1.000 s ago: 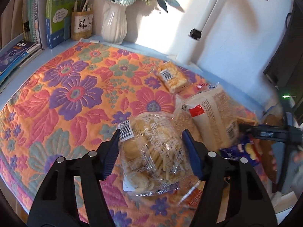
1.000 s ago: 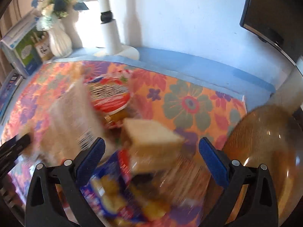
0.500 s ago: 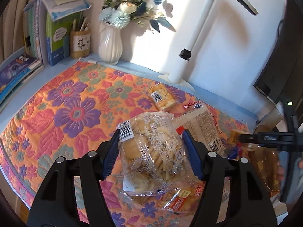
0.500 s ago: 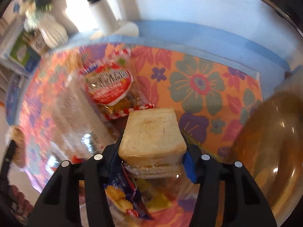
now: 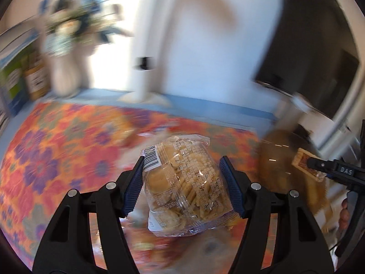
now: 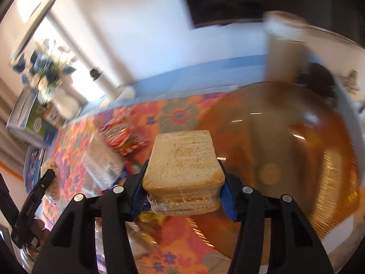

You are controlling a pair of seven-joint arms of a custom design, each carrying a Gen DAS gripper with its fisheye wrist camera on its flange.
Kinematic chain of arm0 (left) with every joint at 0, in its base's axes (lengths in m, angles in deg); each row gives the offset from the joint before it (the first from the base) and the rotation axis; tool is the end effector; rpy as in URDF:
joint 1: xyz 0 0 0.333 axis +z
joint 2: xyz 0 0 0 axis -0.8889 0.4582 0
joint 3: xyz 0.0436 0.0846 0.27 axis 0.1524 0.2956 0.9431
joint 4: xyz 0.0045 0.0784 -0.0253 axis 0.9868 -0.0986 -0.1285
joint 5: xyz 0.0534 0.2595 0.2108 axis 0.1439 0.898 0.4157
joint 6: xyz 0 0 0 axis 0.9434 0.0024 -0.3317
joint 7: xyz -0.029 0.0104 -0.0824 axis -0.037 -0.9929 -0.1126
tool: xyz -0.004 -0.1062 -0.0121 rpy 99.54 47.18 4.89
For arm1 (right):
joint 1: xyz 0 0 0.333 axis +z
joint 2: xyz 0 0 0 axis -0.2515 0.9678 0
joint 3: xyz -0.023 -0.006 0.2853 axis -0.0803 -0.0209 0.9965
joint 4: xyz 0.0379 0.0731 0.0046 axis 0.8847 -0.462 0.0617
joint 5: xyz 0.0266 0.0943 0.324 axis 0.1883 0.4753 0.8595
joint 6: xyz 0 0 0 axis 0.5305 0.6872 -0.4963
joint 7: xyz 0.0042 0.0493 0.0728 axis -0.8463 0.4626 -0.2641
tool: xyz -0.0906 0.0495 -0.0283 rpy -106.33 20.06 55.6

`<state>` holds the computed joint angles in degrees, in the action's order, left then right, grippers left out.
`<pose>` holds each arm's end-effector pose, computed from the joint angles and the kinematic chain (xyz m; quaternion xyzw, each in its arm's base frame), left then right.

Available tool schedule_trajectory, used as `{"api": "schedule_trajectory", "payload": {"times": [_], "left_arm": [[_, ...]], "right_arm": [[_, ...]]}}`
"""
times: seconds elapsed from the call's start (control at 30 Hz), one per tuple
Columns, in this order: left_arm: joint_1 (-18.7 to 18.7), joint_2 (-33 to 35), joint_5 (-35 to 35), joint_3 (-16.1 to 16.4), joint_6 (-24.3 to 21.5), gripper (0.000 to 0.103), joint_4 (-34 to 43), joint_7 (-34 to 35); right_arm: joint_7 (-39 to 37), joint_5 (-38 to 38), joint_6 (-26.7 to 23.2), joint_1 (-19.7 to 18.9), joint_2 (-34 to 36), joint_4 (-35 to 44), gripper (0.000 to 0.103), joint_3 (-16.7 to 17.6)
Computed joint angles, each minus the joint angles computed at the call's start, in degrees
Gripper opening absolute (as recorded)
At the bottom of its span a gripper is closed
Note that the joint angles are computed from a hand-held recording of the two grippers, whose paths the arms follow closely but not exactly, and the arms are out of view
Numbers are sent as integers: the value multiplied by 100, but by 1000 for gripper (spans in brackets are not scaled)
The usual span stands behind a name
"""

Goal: Organize snacks
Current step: 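Carry both snacks over the amber bowl and open both tools to drop them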

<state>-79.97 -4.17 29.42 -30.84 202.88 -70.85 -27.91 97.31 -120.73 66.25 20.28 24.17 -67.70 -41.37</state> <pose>0.4918 -0.2977 0.4073 -0.5720 0.7045 -0.3925 0.1495 0.4645 0.4123 0.4188 -0.5495 0.7775 -0.1331 0.2753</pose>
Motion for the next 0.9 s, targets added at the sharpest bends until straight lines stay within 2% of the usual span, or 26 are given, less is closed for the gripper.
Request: {"api": "schedule_trajectory", "payload": {"times": [0.07,0.1,0.2,0.27,0.3,0.4,0.53,0.67,0.8,0.9], "left_arm": [[281,275,-293,-656,-75,65,337,531],[358,389,-423,-880,-142,65,478,756],[599,897,-873,-1733,-442,65,1109,1666],[526,1194,-1054,-1983,-677,65,1524,2090],[364,1315,-1083,-1955,-824,65,1751,2216],[-267,1628,-1067,-1610,-1238,65,2404,2416],[-443,1939,-1496,-1757,-1566,65,2859,2961],[-537,1972,-1831,-1722,-1614,66,2892,3263],[-612,2034,-2150,-1687,-1914,66,3030,3429],[-641,2045,-2319,-1636,-1955,66,3034,3462]], "right_arm": [[810,-407,-101,161,-392,-488,54,-156],[1367,-654,-121,212,-644,-803,54,-201],[2616,-1189,-294,183,-1215,-1467,54,-121],[2947,-1295,-641,123,-1472,-1693,54,29],[3007,-1298,-945,106,-1541,-1711,54,127],[3063,-1273,-1573,40,-1725,-1773,54,368],[3061,-1226,-2129,7,-1718,-1684,54,528],[3095,-1261,-2149,-22,-1757,-1736,54,565],[3049,-1254,-2138,-56,-1766,-1747,54,574],[3061,-1251,-2099,-60,-1747,-1732,54,580]]}}
